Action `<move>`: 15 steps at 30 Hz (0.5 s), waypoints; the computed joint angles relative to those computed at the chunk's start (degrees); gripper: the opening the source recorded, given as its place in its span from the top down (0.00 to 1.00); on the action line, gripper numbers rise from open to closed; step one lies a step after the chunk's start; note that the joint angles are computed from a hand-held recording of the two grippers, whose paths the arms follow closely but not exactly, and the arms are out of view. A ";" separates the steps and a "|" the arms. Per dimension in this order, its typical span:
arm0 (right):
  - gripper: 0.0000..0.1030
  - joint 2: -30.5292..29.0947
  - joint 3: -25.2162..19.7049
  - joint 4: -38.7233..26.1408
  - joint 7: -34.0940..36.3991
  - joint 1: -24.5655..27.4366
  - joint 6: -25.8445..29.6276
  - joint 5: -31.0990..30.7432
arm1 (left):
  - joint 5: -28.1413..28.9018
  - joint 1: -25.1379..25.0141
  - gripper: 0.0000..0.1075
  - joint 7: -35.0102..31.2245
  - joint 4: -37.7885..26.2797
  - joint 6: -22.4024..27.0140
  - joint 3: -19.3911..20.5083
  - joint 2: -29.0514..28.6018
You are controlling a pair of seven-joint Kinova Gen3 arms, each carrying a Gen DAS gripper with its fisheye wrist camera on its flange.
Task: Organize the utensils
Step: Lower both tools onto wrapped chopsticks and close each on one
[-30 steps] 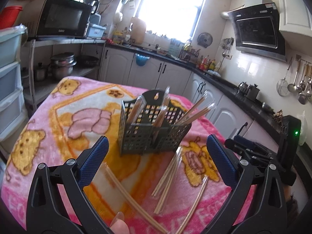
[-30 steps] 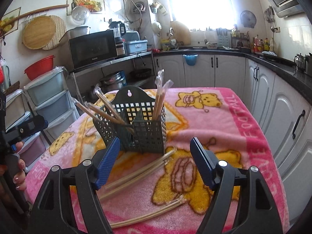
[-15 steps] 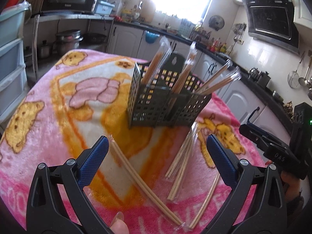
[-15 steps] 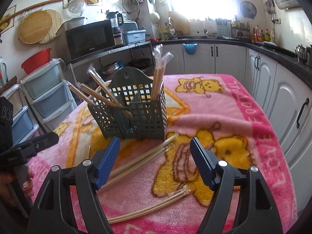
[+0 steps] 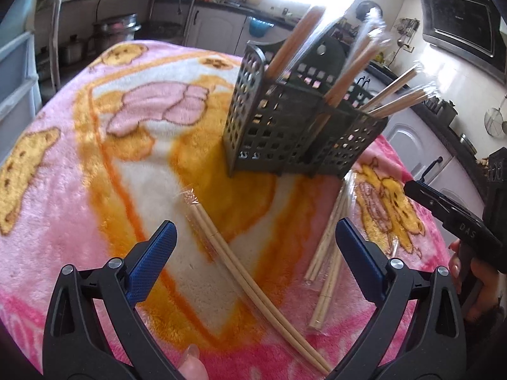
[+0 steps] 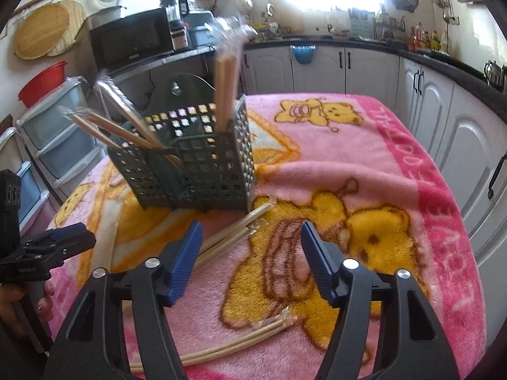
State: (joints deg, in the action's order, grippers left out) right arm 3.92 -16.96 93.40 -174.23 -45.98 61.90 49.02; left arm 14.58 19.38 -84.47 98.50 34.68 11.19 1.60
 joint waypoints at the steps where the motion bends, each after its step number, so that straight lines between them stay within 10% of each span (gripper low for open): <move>1: 0.47 0.47 0.27 -0.38 0.83 0.32 0.23 -0.34 | 0.08 -0.14 0.14 0.16 -0.18 0.17 -0.14 0.43; 15: 0.73 4.77 5.95 -3.29 12.01 5.97 -6.84 -8.53 | 11.32 -5.49 0.45 -4.83 -2.87 4.48 -1.14 5.75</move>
